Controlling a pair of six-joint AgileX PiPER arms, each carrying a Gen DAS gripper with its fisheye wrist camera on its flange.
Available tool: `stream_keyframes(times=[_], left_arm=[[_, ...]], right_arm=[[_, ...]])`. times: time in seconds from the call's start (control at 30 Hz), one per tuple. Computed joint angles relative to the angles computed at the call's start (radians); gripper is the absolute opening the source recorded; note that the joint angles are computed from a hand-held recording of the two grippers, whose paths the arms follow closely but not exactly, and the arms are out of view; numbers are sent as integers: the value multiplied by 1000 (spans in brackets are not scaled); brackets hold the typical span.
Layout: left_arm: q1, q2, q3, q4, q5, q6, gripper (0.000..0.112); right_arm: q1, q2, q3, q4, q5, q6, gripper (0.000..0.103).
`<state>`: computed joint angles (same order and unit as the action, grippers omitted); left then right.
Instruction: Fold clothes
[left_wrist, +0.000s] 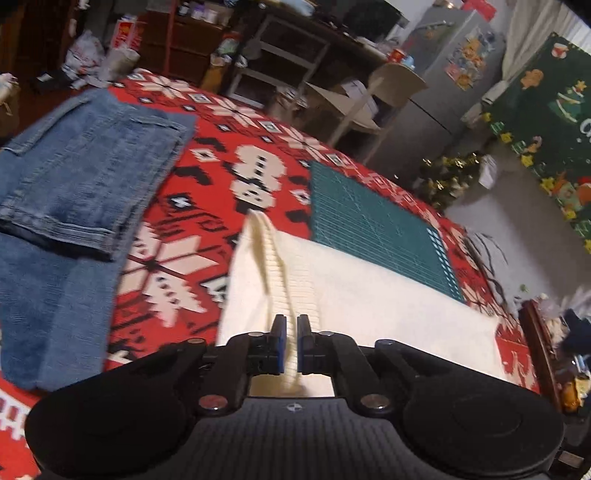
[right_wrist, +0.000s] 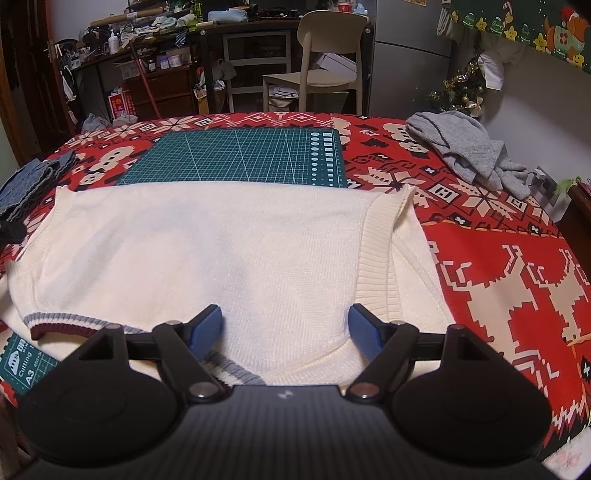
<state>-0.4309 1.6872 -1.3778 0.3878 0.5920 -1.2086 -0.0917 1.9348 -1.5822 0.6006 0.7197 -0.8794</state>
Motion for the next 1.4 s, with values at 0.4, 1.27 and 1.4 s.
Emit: stream_keyframes(times=[0.4, 1.27, 1.4], left_arm=[[-67, 77, -108, 73, 134, -34, 2], [-115, 26, -84, 93, 219, -16, 19], [-104, 30, -83, 87, 197, -21, 18]], right_arm=[[2, 0, 0, -2, 2, -5, 81], [-96, -42, 15, 63, 67, -38, 52], [-122, 17, -100, 77, 111, 28, 47]])
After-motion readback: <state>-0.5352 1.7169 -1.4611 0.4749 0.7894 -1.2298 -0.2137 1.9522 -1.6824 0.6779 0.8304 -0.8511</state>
